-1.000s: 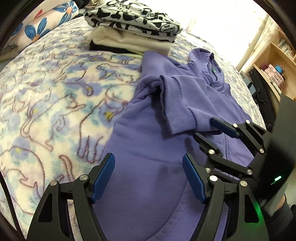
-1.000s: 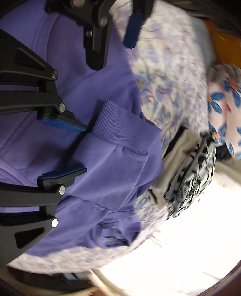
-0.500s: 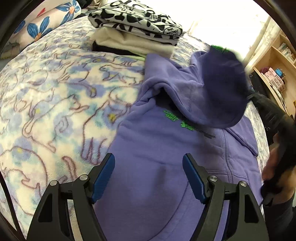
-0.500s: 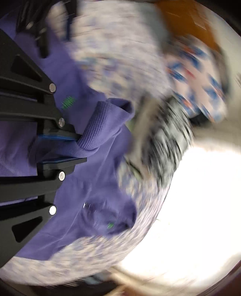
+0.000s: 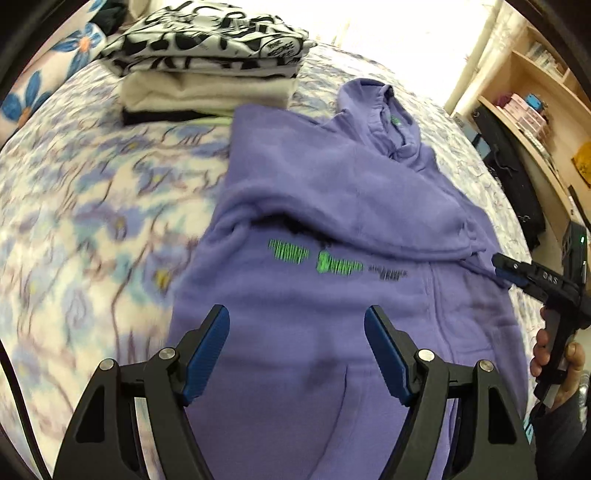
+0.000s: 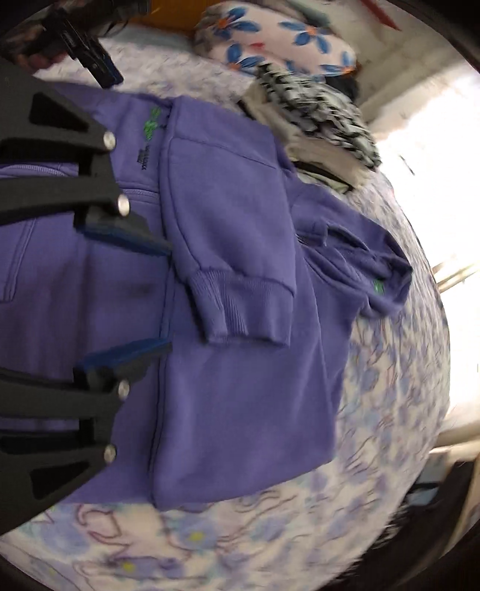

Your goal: Fold large clothes

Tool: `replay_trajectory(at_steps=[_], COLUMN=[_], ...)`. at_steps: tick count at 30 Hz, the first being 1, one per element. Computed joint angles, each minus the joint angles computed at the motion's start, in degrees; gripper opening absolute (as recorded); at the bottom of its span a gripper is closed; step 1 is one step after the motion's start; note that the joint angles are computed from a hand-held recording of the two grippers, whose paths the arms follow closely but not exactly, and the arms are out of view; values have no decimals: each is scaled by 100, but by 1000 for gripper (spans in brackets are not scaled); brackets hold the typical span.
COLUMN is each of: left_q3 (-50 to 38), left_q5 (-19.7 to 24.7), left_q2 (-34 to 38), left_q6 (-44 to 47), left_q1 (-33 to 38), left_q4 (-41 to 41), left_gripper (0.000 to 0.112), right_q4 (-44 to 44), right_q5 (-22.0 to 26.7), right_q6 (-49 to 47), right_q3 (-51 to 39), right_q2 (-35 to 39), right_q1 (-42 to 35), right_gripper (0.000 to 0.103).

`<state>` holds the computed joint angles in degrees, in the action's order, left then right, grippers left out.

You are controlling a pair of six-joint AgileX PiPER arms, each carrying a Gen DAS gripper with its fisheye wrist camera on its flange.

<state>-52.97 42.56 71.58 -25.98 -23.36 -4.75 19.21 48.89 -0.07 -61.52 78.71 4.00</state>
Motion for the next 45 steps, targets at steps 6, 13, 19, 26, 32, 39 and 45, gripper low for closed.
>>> replay_trajectory(at_steps=[6,13,19,26,32,39,45], left_q3=[-1047,-2271,-2782,-2555,-2717,-2593,-2747], left_q5=[149,376,525,-259,-258,-101,-22], left_q2=[1123,2563,3292,2962,3256,2539,2203], left_q6=[1414,2146,2205,1580,582,-223,191], left_q1=[1088,1760,1828,1457,1069,610,192], left_q4=[-724,-1119,-1181,-573,705,1968,1071], left_gripper=[74,74,67,17,24,48,50], right_q4=[1222,1172,810,544,-450,-822,-806], right_q5=[130,-22,-306,-1065,-481,-516,-944], right_q6=[-1028,-1035,-1088,-1191,-271,77,151], right_q3=[-532,-1381,-1494,-1508,-2231,-1771,-1347], right_q2=[749,1990,2016,1539,2635,1670,1126], right_q1=[-767,-595,-130,102,242,271,690], right_gripper=[69,69,14,14,32,34,35])
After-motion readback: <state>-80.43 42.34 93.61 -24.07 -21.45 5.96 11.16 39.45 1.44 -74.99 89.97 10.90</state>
